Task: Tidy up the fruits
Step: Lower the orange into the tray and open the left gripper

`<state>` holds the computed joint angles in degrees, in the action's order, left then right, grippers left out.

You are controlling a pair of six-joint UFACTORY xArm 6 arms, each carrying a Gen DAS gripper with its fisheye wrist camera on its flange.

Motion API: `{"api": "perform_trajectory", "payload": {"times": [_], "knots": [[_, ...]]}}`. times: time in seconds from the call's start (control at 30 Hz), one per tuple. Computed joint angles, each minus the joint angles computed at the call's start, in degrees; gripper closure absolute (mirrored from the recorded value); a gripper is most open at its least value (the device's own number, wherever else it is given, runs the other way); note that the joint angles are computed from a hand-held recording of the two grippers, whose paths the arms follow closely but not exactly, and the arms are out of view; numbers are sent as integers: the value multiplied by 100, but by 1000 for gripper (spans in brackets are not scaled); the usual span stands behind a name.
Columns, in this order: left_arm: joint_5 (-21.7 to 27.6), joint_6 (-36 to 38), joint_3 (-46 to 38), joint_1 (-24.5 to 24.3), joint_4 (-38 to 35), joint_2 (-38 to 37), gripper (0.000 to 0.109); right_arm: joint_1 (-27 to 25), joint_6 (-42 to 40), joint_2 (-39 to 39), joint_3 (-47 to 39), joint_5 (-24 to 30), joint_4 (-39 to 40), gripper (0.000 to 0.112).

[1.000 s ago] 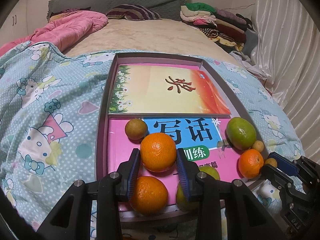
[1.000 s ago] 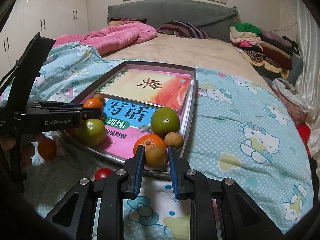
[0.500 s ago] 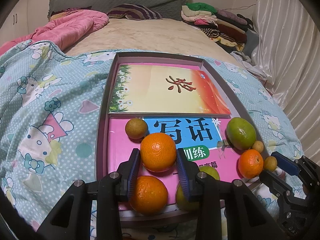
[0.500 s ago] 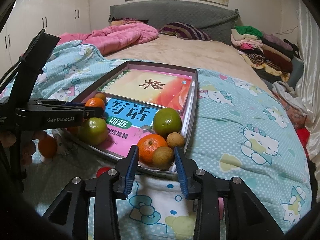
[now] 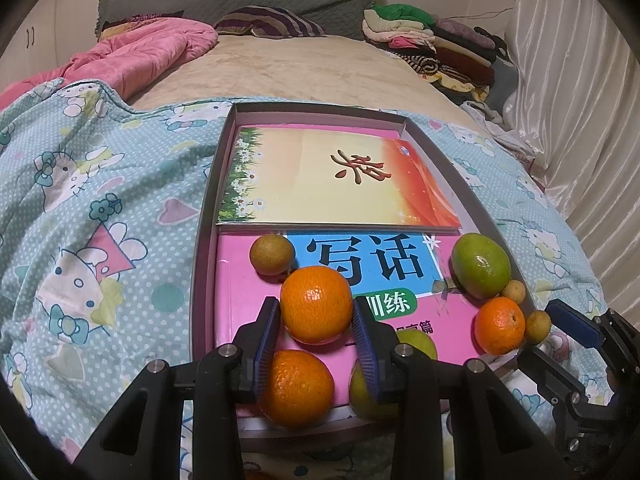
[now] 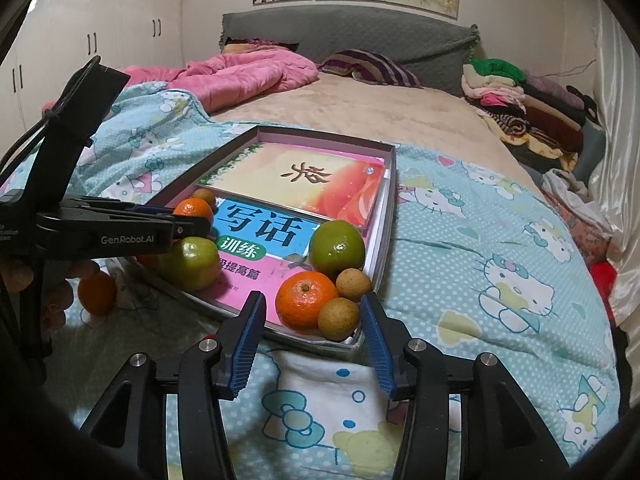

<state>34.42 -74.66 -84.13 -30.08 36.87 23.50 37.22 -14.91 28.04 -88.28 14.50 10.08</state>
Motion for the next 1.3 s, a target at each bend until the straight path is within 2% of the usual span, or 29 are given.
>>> {"api": "perform_trajectory", "payload": {"times": [0.53,1.03,1.17,1.3], "knots": [[16,-107,134,-92,73,-236,70,9,-168,-119,151,-110,240,57],[82,-471,407,-231,368,-635,51,25,-243,-251,295,-271,364,53],[164,-588,434,-279,477,-716,46,27,-235,-314,378,-342,352,46],[238,-704,484,-334,581,-798,43,26,-285,-377,446,-409,417,44]]}}
